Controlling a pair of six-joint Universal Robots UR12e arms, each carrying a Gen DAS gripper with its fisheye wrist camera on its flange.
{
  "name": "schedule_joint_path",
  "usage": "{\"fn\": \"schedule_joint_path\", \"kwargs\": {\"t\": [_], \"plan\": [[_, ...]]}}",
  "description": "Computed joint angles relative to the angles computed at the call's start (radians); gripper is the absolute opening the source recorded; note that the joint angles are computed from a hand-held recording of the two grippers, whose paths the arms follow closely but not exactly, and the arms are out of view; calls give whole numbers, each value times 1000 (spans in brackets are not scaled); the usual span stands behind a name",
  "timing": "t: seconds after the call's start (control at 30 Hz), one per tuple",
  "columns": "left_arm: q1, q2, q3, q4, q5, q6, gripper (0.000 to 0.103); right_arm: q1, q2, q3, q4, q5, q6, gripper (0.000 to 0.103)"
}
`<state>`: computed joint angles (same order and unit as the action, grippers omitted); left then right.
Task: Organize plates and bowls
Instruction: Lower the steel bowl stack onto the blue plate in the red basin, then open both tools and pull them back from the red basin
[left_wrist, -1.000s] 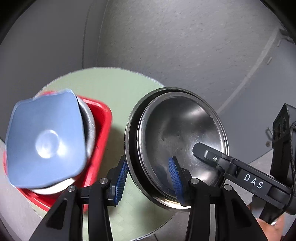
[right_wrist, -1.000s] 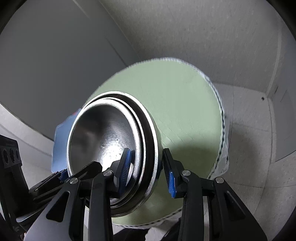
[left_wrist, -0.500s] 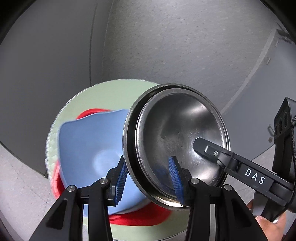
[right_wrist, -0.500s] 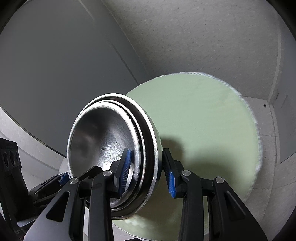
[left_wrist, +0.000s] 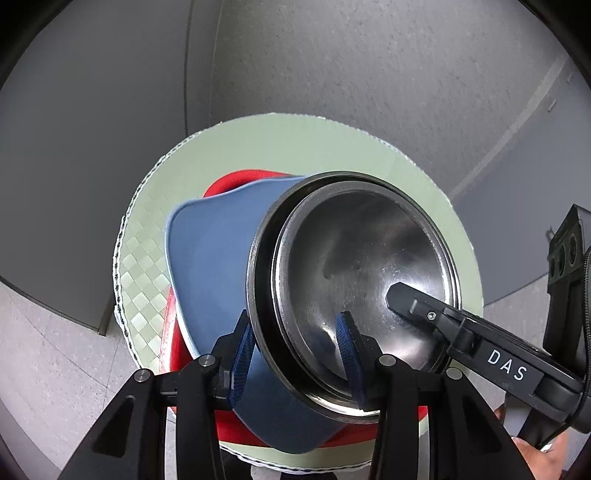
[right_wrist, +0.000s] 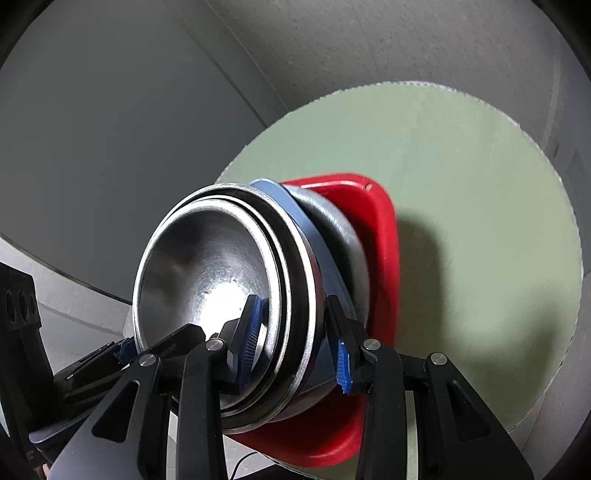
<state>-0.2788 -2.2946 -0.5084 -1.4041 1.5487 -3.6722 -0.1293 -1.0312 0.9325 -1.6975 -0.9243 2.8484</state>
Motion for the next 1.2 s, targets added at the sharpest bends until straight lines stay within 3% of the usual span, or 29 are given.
{"fn": "schedule_joint_path", "kwargs": {"t": [0.2,0.43,0.5,0.67,0.73,0.8,1.0,1.2], "plan": [[12,-27,51,-50,-25,47,41,12,-17,39,-31,-31,54,35],[19,-24,6,18,-30,124,44,28,-46,91,-125,-90,105,39],[17,-17,-13,45,-18,150,46,27,-60,113,-160,-94,121,46],[13,20,-94,144,1,180,60,28,-107,180,-281,-128,163,59],[3,43,-139,198,41,199,79,25,-130,220,-342,-143,191,61],[-4,65,-187,250,63,237,87,23,-160,269,-411,-170,236,70],[-18,138,-321,352,26,355,88,19,-254,407,-554,-272,358,71],[-31,253,-492,467,-17,507,91,25,-385,556,-653,-398,494,71]]}}
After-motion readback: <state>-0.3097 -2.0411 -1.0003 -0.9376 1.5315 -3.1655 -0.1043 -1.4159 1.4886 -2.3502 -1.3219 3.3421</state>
